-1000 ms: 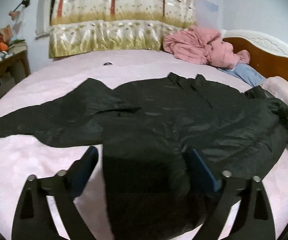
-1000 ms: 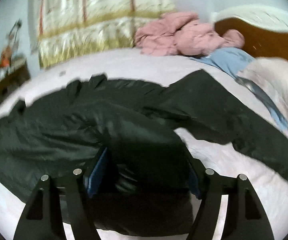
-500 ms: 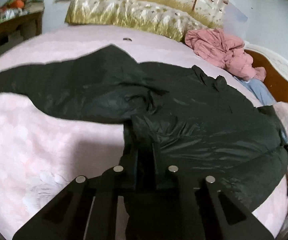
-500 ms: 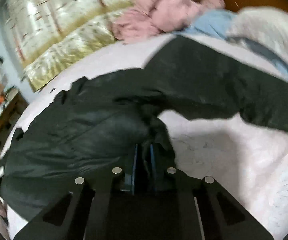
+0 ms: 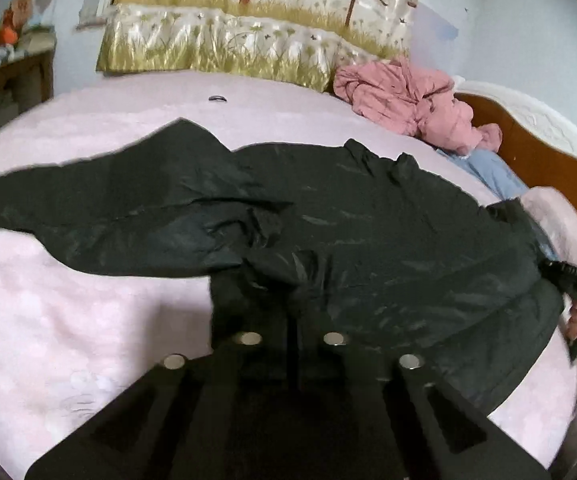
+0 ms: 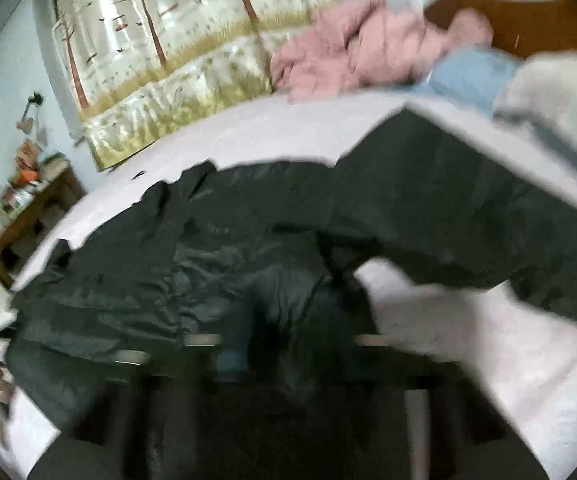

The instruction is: Fold large clothes

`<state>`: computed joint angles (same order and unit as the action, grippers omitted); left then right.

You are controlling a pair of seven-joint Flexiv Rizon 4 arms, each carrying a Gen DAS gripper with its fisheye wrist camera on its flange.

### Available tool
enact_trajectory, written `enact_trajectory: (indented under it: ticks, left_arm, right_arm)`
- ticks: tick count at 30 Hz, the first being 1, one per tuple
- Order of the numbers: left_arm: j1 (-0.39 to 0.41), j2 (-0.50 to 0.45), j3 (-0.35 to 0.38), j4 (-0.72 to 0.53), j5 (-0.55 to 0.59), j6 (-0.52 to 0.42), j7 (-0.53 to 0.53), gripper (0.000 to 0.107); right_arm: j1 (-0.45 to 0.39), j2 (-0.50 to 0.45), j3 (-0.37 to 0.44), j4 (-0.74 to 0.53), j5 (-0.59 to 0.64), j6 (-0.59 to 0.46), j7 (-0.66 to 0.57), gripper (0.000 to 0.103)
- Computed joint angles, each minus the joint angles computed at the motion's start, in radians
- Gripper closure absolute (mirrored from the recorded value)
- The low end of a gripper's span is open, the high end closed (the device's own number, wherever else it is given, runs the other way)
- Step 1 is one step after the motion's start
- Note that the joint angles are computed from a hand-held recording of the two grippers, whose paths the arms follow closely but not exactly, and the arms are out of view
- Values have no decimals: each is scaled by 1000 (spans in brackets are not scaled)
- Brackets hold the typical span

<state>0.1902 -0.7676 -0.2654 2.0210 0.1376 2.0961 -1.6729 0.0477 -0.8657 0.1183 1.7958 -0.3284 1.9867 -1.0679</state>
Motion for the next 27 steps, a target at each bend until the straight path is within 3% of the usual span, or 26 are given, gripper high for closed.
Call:
enact_trajectory:
  ticks: [2, 4, 7, 10, 15, 19, 23, 25, 27]
  left_arm:
    - [-16, 5, 30, 50, 36, 159, -9, 105]
    - [-13, 14, 54, 113, 116, 347, -24, 105]
    - [-43, 36, 115, 221, 175, 590, -29, 104]
    - [-87, 48, 163, 328, 166, 735, -14, 104]
    - [-165, -17, 204, 423, 58, 899, 27, 104]
    - [-173, -102, 197, 418, 53, 1046, 6, 104]
    - [-189, -189, 195, 397, 44, 1200, 14, 104]
    - [-200, -221, 183, 409, 2, 1230, 26, 100]
    - [-215, -231, 168, 431, -77, 1208, 40, 90]
  right_arm:
    - [-43, -9, 76, 16, 90, 81, -138, 99]
    - [15, 4, 74, 89, 274, 320, -301, 100]
    - [159, 38, -86, 273, 327, 671, -240, 100]
    - [213, 43, -92, 396, 427, 879, -293, 100]
    - [269, -11, -71, 469, 560, 1024, -329, 100]
    - [291, -41, -70, 486, 627, 1080, -323, 100]
    - [334, -105, -64, 461, 734, 1203, -330, 100]
    - [358, -138, -55, 453, 799, 1229, -335, 100]
    - [376, -148, -44, 456, 849, 1188, -336, 99]
